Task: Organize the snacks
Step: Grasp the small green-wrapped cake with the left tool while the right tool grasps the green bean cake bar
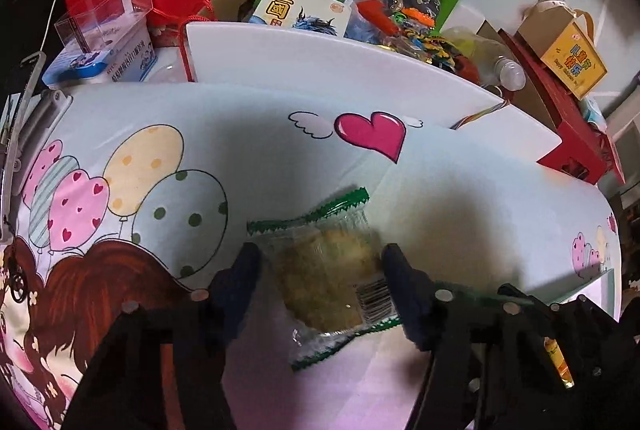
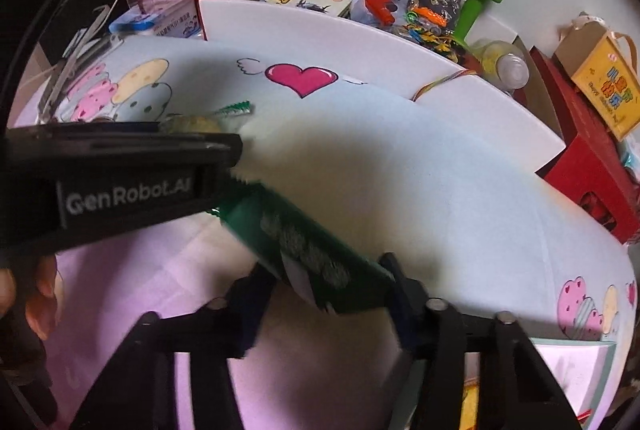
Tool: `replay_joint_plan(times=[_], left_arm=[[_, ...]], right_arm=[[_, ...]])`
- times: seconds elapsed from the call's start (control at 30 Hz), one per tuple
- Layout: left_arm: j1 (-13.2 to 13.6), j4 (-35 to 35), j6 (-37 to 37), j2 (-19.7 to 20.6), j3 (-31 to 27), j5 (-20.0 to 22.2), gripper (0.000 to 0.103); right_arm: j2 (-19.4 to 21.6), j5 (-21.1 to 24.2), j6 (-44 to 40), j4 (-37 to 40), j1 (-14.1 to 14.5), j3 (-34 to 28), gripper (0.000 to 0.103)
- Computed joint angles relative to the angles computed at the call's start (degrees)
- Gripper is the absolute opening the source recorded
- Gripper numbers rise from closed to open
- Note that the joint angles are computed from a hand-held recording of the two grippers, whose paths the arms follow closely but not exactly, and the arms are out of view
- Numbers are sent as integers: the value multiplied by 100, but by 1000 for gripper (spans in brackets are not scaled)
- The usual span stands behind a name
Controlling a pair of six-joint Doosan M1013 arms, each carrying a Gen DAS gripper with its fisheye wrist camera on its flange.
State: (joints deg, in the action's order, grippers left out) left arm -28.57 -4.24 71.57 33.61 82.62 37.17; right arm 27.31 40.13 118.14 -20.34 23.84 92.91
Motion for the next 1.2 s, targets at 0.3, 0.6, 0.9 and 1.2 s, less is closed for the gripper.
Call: replay_joint_plan(times=[0.3,0.6,0.9,1.2], left_arm=[[30,-82,-120,-205,344,-361,51],[73,-558,-367,-625,998,-883,51],[-81,192,-1502,-777,1283,-906,51],[49,34,-1413,-837,1431,-1086,51]], right_arm=[[-87,-145,-124,141,49,115,35],[-298,-183,-260,417,161,380,27],[-419,-73,-205,475,257,481,25],[-295,252,3,402,233,187,39]])
